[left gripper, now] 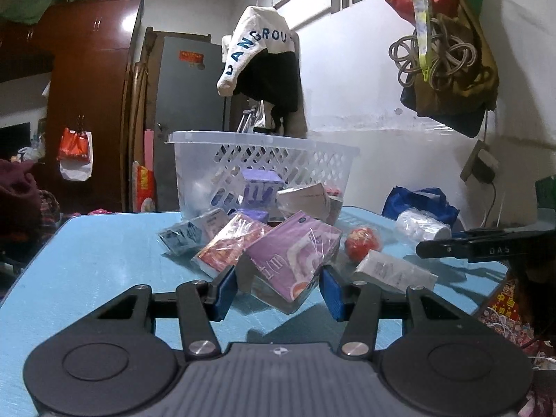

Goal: Organize objects
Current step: 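Approach the white bottle with the right tool while the left tool approaches a lilac box, then grasp and lift the white bottle with the right tool while the left tool lifts the lilac box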

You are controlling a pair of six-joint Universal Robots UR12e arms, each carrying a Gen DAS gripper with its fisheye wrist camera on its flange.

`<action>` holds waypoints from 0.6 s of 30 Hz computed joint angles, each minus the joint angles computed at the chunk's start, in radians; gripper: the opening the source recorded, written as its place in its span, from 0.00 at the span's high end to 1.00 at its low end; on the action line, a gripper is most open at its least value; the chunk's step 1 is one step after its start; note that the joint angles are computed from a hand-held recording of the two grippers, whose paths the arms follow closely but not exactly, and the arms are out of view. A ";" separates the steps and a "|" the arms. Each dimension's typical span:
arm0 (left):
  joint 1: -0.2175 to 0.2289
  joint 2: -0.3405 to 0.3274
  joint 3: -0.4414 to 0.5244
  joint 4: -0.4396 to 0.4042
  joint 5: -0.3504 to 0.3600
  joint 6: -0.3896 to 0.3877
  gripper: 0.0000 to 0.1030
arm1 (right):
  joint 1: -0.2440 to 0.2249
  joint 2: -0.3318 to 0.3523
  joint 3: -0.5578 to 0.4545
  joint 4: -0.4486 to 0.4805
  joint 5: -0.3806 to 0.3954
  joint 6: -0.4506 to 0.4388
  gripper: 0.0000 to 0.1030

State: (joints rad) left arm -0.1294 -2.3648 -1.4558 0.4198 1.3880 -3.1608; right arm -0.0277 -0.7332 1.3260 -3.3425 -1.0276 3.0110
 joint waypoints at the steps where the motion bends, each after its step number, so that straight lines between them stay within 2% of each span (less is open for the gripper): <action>1: 0.000 0.000 0.000 0.002 0.003 -0.002 0.46 | 0.000 0.000 0.001 -0.004 -0.001 0.001 0.44; 18: 0.009 0.003 -0.007 0.035 0.028 -0.030 0.46 | 0.000 0.003 -0.006 -0.052 0.015 0.019 0.45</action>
State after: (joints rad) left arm -0.1208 -2.3615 -1.4626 0.4543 1.4158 -3.1908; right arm -0.0281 -0.7304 1.3196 -3.3949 -1.0125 3.0299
